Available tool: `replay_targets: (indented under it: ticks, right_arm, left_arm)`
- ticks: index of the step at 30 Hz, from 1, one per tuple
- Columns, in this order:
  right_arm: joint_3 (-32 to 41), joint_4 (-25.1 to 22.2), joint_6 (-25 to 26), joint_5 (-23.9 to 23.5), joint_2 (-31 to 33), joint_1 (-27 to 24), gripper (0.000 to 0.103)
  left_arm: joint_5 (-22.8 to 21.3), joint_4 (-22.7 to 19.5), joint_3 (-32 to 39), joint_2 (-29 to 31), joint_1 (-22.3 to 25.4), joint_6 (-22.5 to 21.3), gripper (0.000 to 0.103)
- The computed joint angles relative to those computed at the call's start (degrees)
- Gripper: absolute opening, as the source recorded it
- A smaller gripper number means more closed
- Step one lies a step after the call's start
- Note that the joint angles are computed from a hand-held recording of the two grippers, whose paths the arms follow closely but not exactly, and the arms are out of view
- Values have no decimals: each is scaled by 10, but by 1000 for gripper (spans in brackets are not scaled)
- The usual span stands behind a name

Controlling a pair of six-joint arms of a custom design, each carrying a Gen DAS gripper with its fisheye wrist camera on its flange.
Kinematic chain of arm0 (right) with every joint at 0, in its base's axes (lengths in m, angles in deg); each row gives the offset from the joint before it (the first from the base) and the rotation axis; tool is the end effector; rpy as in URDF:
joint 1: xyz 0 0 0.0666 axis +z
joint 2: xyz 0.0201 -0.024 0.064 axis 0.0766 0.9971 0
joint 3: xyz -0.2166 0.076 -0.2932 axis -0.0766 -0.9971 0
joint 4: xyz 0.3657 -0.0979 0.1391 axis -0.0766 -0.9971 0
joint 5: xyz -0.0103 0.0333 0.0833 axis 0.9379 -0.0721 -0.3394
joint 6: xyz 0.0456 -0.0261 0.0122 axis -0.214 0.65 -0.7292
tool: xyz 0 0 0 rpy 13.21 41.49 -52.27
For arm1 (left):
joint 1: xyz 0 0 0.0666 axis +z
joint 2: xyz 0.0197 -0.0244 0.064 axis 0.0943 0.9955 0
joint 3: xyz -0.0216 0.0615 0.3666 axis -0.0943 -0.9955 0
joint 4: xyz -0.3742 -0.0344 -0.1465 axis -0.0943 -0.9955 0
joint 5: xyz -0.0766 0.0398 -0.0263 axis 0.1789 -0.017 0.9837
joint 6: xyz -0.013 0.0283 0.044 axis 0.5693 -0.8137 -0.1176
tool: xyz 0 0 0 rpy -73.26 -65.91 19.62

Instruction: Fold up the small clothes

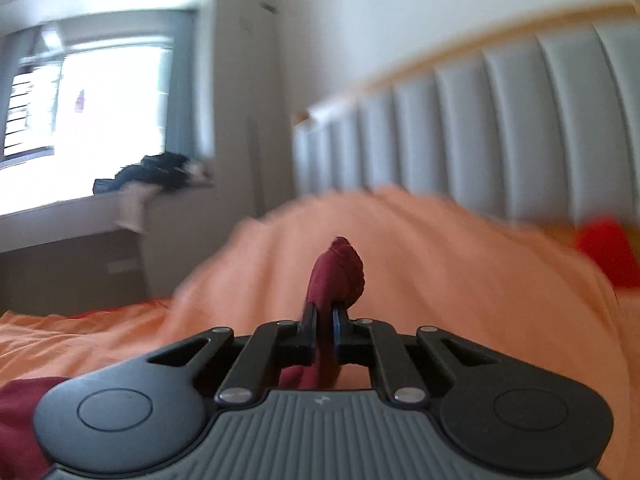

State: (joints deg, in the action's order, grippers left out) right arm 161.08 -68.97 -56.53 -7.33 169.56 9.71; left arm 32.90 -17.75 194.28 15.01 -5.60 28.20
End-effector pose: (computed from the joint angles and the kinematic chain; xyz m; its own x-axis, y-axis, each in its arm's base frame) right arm 0.6777 0.0438 0.5284 -0.0416 0.1553 -0.9870 0.4582 0.8808 0.1193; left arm 0.5478 -0.0968 0.5812 -0.4487 -0.1309 -0.8840 -0.1614 0.9848 -0.0639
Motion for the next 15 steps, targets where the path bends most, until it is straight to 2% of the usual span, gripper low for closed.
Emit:
replay_targets:
  ticks: [2,4,8,12,15]
  right_arm:
    - [6,36,44,-26,-2,20,8]
    - [26,58,84,-63,3,41,8]
    - [56,83,142,-154,9,87,8]
    - [90,72,175,-230,22,138,7]
    - [118,29,194,-292,37,171,7]
  left_arm:
    - [1,-2,9,0,13,22,103]
    - [-20,-4,17,1,23,33,103]
    - [-69,1,21,0,36,23,103]
    - [-77,-1,22,-3,53,34,103]
    - [-77,-4,20,-5,63,49,103]
